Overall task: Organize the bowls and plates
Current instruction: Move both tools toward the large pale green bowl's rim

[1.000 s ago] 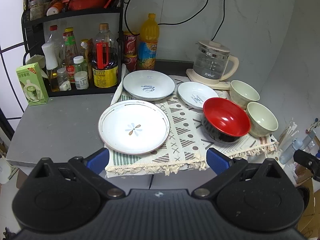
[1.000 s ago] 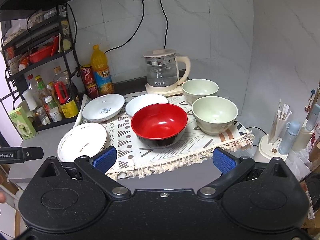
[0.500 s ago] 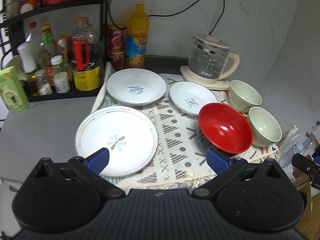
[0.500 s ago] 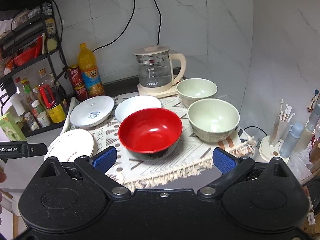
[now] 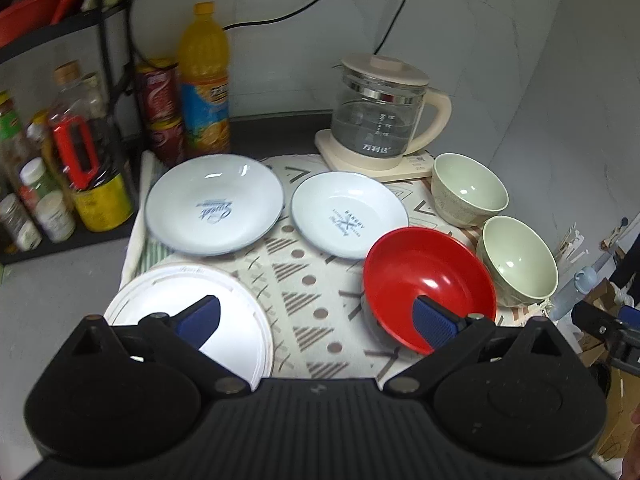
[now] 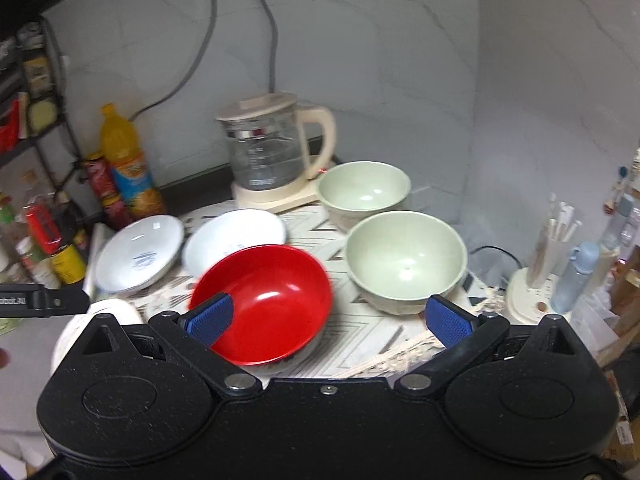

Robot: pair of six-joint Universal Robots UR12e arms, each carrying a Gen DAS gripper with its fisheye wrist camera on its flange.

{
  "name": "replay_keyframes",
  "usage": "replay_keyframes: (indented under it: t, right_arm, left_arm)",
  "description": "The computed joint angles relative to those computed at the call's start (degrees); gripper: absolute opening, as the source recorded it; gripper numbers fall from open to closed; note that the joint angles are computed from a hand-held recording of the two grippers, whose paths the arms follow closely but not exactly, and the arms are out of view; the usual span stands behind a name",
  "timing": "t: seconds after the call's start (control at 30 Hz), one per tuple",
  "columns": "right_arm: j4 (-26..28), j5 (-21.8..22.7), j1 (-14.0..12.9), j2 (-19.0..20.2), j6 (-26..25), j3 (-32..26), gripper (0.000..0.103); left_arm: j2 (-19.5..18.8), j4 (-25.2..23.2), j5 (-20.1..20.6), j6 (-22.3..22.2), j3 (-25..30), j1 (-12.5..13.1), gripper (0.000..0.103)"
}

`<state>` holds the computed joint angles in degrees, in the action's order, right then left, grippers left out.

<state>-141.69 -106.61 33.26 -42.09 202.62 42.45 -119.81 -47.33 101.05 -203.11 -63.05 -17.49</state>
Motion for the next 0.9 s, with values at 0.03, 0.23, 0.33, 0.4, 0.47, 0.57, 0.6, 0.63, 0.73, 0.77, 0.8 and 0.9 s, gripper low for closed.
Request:
replay_keyframes:
  t: [0.03, 0.23, 0.33, 0.4, 0.47, 0.57, 0.6, 0.63, 0.73, 0.77, 0.8, 0.9]
  right_arm:
    - [0.4, -0.46, 0.01, 0.36, 0.25, -0.51, 0.103]
    - [3.35, -2.68, -0.05, 2.07, 3.81, -3.64, 0.103]
    - [4.72, -3.57, -0.13, 3.06, 4.78, -5.36, 0.103]
    - [5.99, -4.23, -0.19, 3.44, 5.71, -6.07, 0.103]
    - [6.97, -4.24, -0.33, 3.74, 6.75, -6.61, 0.103]
    - [8.6, -4.86, -0.36, 4.28, 7.74, -7.66, 0.103]
    - [8.99, -4.87, -0.41, 4.43, 8.1, -7.93, 0.103]
    - [9.52, -4.92, -0.45, 4.59, 8.56, -8.24, 0.103]
    - [10.78, -5.24, -0.53, 4.95, 9.16, -8.98, 0.103]
    - [11.23, -5.64, -0.54, 5.08, 9.56, -9.23, 0.103]
    - [11.56, -5.88, -0.59, 5.14, 9.97, -9.35, 0.103]
    - [11.92, -6.1, -0.81, 5.12, 10.83, -9.26, 0.103]
  left_arm:
    - [-0.4, -0.17, -0.8, 0.47, 0.54, 0.15, 0.102]
    - [-2.84, -1.63, -2.26, 3.65, 3.97, 0.32, 0.102]
    - [-3.81, -2.43, -3.45, 4.4, 5.51, 0.37, 0.102]
    - [-4.42, -2.49, -2.97, 5.35, 6.38, 0.13, 0.102]
    - [-4.92, -1.96, -3.0, 6.07, 6.91, 0.01, 0.102]
    - [-5.24, -0.83, -5.13, 6.01, 7.05, 0.22, 0.102]
    - [-5.39, -0.65, -5.35, 5.9, 7.2, 0.2, 0.102]
    - [-5.54, -0.37, -5.68, 5.7, 7.31, 0.23, 0.102]
    - [-6.18, -0.52, -7.36, 5.21, 8.25, 0.41, 0.102]
    - [-6.52, -0.6, -7.13, 5.56, 8.75, 0.31, 0.102]
    - [-6.77, -0.47, -6.8, 5.9, 9.1, 0.18, 0.102]
    - [-7.82, -1.66, -7.84, 6.92, 10.94, 0.06, 0.102]
